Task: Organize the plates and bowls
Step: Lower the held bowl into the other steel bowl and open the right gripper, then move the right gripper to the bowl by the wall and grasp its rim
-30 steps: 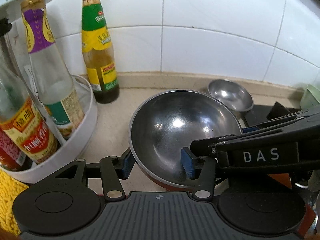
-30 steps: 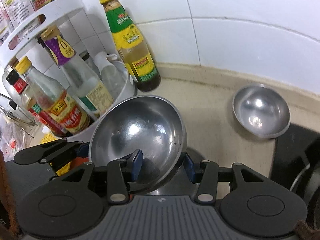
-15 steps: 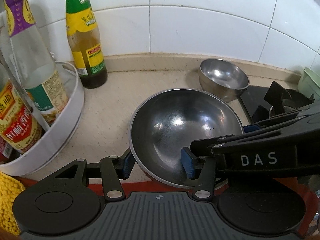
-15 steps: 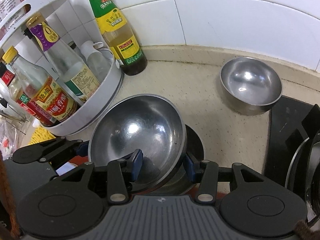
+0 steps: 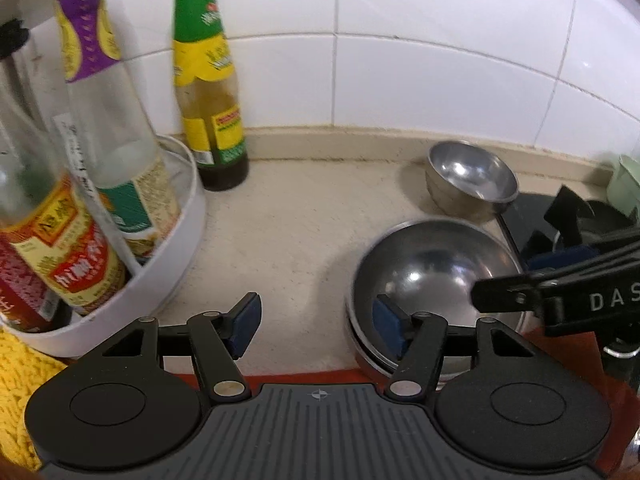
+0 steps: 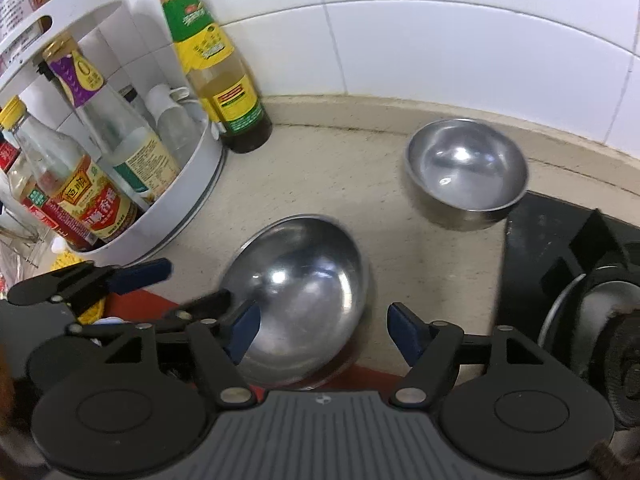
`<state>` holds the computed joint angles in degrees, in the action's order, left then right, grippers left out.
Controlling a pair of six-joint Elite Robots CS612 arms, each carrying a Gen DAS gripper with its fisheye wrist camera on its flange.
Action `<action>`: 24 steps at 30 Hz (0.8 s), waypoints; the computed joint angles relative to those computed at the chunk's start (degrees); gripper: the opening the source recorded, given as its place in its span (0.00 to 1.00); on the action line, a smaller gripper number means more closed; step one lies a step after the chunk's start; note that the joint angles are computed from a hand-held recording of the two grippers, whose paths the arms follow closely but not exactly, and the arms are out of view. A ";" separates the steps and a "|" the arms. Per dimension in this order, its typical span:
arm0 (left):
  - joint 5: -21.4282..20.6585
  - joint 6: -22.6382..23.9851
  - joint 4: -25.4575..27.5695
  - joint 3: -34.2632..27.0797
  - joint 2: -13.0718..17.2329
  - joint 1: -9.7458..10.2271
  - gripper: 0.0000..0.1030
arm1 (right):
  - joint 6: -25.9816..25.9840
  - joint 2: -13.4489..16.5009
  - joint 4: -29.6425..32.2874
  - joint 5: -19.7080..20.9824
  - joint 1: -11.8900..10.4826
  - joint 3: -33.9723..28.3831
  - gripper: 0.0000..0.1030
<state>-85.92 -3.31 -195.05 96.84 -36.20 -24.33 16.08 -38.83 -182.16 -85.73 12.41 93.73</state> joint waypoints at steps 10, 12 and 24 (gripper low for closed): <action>1.56 0.44 -2.81 -1.06 -0.39 -0.41 0.70 | 3.81 -1.16 -5.41 -2.47 -1.61 2.40 0.64; 0.60 0.63 -1.43 -2.06 -0.26 -0.62 0.70 | 4.36 -1.22 -6.27 -3.68 -1.96 2.45 0.64; -1.72 3.99 9.01 -12.73 3.10 -2.26 0.77 | 7.37 0.38 -4.36 -6.46 -5.07 -1.06 0.64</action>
<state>-87.64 0.69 -186.04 84.11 -33.10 -26.59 23.45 -38.45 -186.51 -92.20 7.34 92.67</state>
